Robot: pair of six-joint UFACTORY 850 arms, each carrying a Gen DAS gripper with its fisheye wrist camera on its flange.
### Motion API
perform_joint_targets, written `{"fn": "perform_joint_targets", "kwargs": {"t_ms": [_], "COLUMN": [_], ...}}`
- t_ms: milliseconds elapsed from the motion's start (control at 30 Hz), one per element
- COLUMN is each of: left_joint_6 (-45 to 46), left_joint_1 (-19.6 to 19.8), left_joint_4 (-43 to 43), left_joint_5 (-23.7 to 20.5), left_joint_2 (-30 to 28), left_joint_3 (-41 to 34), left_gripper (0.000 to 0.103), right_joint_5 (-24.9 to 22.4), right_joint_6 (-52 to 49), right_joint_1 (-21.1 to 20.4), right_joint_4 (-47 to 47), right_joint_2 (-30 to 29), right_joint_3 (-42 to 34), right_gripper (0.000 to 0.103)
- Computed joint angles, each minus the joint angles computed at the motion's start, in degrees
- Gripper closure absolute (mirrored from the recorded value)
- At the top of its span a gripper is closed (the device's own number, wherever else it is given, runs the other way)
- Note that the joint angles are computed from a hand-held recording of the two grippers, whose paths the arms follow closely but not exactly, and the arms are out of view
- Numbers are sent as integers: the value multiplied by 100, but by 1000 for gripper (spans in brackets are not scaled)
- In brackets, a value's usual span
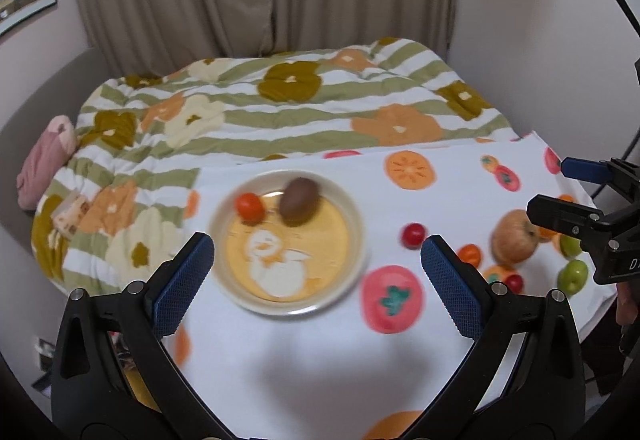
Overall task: Organize fruits
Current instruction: 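Move both tools back toward the remaining fruit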
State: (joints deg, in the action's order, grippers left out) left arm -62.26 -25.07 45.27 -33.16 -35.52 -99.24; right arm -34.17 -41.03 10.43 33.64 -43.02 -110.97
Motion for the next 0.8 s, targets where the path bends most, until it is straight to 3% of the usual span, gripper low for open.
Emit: {"fn": "perform_joint_targets", "kwargs": {"t_ms": [333, 533, 667, 800], "left_joint_6": [-47, 260, 1140, 2311], "left_joint_1": [-387, -494, -505, -474], "left_joint_4": [-183, -278, -677, -1376], "left_joint_5": [5, 273, 509, 601], "left_joint_2": [-597, -1096, -1487, -1860], "left_joint_3": [-489, -856, -1222, -1646], "left_gripper": [0, 0, 0, 8], "right_joint_5": [135, 99, 152, 206], "right_joint_6": [-862, -1403, -1667, -1508], "right_joint_1": [-492, -664, -727, -741], "right_joint_4": [493, 907, 1253, 1353], "right_joint_2": [209, 78, -29, -166], "right_joint_3": [731, 834, 875, 834], "right_gripper": [0, 0, 0, 0]}}
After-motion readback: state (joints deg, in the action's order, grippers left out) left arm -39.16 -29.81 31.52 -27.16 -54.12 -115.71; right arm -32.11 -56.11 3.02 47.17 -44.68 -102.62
